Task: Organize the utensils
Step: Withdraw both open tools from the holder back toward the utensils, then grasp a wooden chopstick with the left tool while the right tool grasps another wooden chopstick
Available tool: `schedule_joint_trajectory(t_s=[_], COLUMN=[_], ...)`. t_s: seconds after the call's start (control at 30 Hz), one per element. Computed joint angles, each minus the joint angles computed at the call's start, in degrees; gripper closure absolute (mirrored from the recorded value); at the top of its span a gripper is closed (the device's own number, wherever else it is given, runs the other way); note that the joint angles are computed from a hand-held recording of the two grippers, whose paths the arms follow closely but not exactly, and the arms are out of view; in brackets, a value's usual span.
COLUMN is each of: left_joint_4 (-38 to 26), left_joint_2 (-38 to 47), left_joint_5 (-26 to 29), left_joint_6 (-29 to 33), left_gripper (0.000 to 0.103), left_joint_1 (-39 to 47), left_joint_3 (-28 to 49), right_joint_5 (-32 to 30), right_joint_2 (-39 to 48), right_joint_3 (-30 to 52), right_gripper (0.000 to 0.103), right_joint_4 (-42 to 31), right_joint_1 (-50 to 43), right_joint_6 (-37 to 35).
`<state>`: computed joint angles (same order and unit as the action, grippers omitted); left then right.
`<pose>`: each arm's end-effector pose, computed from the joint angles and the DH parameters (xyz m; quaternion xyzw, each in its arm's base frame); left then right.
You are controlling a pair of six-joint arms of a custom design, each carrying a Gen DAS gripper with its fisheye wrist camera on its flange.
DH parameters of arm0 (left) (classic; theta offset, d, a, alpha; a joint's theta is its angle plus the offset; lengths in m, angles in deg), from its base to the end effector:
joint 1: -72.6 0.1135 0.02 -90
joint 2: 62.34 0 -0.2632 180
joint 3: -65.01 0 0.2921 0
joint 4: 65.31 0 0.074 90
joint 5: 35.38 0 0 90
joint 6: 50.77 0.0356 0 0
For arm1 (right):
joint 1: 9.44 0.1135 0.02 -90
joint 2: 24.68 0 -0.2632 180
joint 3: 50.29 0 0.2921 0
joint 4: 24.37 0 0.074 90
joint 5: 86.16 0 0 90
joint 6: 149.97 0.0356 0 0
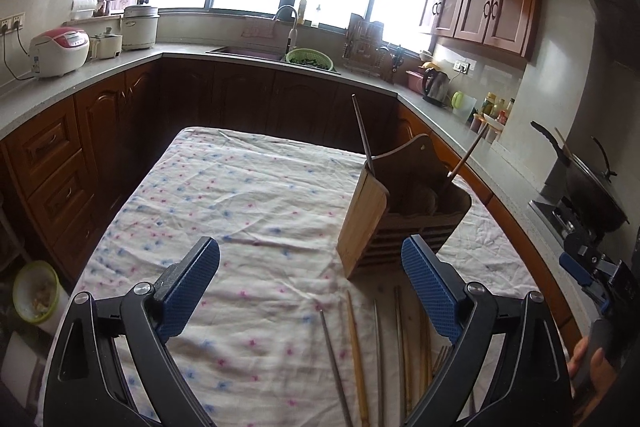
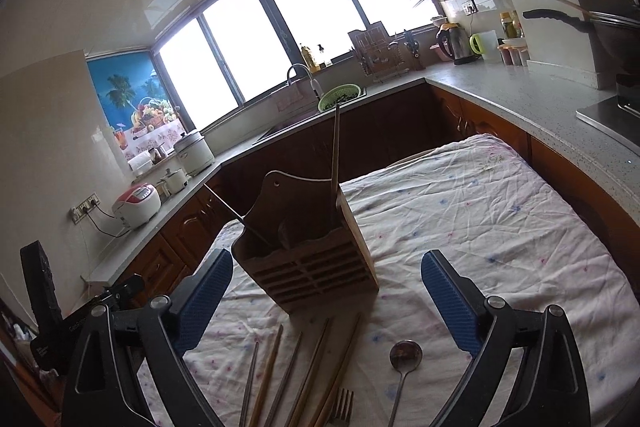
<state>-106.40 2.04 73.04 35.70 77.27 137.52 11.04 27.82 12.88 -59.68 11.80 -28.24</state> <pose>0.2858 0.0121 0.3335 0.0142 0.8706 -0.1359 0.4727 0.2311 0.0850 0.3308 0.1106 0.8334 0.1930 0.5059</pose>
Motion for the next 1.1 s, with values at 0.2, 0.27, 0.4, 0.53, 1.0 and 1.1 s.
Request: schedule_joint_trajectory(t_s=[0.2, 0.27, 0.4, 0.53, 1.0, 1.1], left_joint_4=[-1.86, -2.40, -2.84, -3.40, -4.74, -4.77], left_joint_2=[-2.77, -3.18, -3.86, -3.79, 1.72, 4.08], left_joint_5=[0.97, 1.04, 1.11, 0.92, -2.56, -3.84], left_joint_6=[1.67, 1.98, 2.30, 2.81, 4.16, 4.65], left_gripper=[0.008, 0.008, 0.008, 0.008, 0.009, 0.013], left_joint_1=[1.59, 1.91, 2.07, 1.78, -3.31, -5.03], left_joint_3=[-3.97, -4.78, -6.23, -6.53, -4.68, -3.63], right_joint_5=[3.37, 3.99, 4.95, 5.81, 4.61, 3.44], right_joint_2=[-3.91, -4.78, -5.89, -7.15, -2.97, -0.40], right_joint_3=[-3.15, -4.11, -5.73, -7.12, -7.49, -6.67], right_gripper=[0.007, 0.007, 0.007, 0.007, 0.009, 0.021], right_joint_4=[-3.22, -3.94, -5.47, -6.75, -7.23, -6.85], right_joint_1=[3.40, 3.91, 4.93, 5.56, 5.10, 4.67], right_joint_6=[1.14, 1.33, 1.93, 2.80, 2.06, 1.32])
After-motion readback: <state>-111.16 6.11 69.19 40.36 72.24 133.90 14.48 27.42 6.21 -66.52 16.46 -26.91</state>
